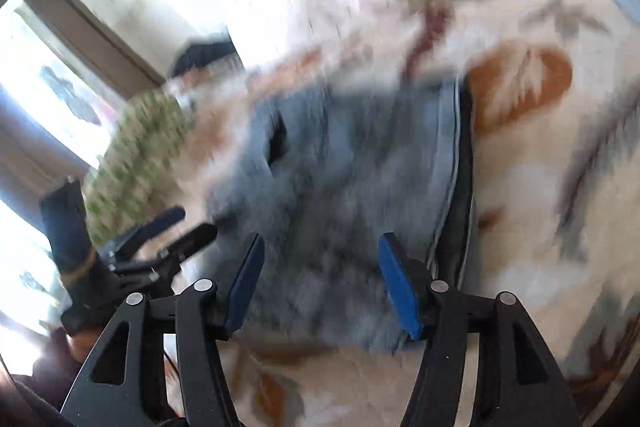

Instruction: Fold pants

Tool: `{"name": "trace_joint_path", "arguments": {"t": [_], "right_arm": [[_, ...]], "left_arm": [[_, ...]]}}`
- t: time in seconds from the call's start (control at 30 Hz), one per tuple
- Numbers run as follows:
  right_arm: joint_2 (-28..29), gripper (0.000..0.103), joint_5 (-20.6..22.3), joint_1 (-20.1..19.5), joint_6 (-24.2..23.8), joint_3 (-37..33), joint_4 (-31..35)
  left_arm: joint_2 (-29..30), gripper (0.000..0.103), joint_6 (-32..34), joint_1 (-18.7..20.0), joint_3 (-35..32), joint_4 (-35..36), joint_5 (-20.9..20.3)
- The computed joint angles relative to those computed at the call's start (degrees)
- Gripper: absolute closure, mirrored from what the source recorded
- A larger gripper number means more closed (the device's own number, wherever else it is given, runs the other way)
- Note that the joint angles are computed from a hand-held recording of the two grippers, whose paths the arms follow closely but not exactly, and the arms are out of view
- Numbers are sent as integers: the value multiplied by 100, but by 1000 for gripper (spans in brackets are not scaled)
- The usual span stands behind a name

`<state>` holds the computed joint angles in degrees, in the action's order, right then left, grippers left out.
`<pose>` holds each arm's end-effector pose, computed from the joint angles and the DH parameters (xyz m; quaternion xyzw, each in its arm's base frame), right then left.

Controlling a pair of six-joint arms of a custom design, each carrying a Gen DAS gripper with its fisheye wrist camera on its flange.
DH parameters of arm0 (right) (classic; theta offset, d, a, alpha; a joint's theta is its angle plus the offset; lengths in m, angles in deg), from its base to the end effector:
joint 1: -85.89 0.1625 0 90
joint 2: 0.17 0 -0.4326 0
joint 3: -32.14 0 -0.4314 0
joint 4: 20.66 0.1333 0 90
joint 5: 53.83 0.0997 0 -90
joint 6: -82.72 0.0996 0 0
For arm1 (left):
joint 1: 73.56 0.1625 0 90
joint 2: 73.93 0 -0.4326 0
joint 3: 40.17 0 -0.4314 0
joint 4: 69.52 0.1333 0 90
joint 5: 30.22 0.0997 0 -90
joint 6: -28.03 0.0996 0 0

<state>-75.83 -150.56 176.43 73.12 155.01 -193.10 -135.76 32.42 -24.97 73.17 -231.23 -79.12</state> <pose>0.1267 -0.5375 0.2418 0.0664 -0.9493 0.2967 0.0796 -0.2426 -0.5756 0.1702 0.3020 0.8732 -0.2654 0.2756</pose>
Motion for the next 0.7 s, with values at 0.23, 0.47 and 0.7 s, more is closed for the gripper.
{"name": "trace_joint_path", "arguments": {"t": [0.23, 0.47, 0.7], "right_arm": [[562, 32, -202, 38, -190, -452, -1100], [1036, 32, -526, 44, -432, -749, -1047], [1187, 28, -778, -103, -171, -899, -455]], "left_arm": [[765, 13, 86, 276, -1096, 403, 225], [1343, 12, -81, 476, -1651, 593, 194], [1466, 0, -465, 781, -1800, 905, -209]]}}
